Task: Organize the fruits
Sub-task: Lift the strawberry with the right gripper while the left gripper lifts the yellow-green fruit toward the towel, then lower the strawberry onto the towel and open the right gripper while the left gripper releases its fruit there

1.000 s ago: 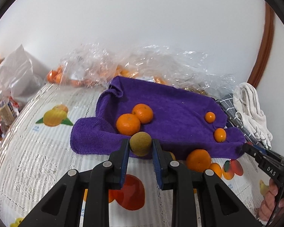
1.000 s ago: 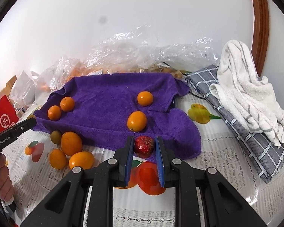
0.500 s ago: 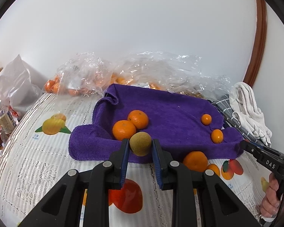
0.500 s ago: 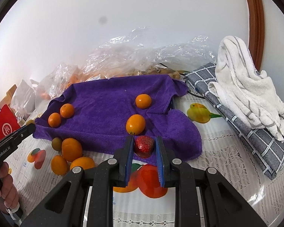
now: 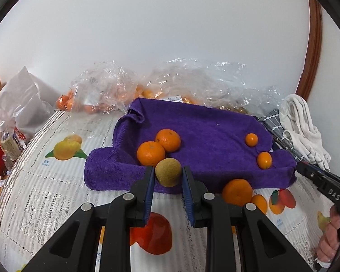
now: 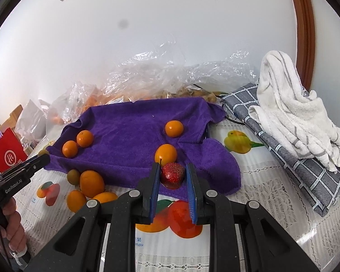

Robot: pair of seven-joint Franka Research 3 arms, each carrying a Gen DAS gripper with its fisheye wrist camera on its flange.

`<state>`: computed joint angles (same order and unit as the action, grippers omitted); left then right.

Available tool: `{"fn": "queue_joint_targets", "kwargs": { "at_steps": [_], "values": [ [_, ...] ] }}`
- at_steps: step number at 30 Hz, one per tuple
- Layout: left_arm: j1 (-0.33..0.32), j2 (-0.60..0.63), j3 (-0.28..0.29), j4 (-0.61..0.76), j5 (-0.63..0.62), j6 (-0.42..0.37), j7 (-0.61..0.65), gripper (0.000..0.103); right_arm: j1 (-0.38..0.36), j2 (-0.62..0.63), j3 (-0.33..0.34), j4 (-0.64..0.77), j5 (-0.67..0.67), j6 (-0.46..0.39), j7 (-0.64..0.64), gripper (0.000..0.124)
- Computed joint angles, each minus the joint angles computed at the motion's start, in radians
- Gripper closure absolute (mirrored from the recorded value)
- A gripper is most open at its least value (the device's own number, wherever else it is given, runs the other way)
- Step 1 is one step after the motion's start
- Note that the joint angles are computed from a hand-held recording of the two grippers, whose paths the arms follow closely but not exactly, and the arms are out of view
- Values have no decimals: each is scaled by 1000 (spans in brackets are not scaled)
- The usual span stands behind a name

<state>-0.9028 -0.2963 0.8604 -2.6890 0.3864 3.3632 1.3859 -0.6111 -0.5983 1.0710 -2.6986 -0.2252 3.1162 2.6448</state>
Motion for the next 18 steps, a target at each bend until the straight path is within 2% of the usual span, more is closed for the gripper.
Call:
{"fn": "queue_joint_targets", "kwargs": {
  "at_steps": [3, 5, 6, 7, 8, 10, 13, 15, 18],
  "values": [
    [-16, -26, 24, -13, 9, 20, 5, 80, -19, 6, 17, 11, -10, -20, 1, 102],
    [8, -7, 6, -20, 25, 57, 2, 80, -14, 20, 7, 17, -18, -31, 1, 102],
    [-14, -12, 35, -19, 53, 66, -5, 80, -11, 16, 3, 11, -21, -17, 8, 102],
    [-68, -35, 99, -17, 89, 64, -18, 80, -11, 9, 3, 6, -21, 0, 14, 102],
    [-93, -47, 128, -12, 106, 56, -31, 80, -11, 8, 2, 2, -19, 11, 14, 102],
    [-106, -59, 139, -8, 103, 31, -30, 80, -16, 2, 10, -1, -13, 15, 11, 102],
    [-88, -50, 117, -13, 70, 33, -15, 80, -20, 6, 16, 8, -10, -1, 0, 102],
    [-87, -52, 114, -6, 48, 2, -7, 80, -15, -3, 14, -3, -3, 17, 6, 102],
    [-54, -54, 82, -8, 7, -4, 18, 80, -6, 15, 2, -7, 12, 27, -3, 102]
  ]
}}
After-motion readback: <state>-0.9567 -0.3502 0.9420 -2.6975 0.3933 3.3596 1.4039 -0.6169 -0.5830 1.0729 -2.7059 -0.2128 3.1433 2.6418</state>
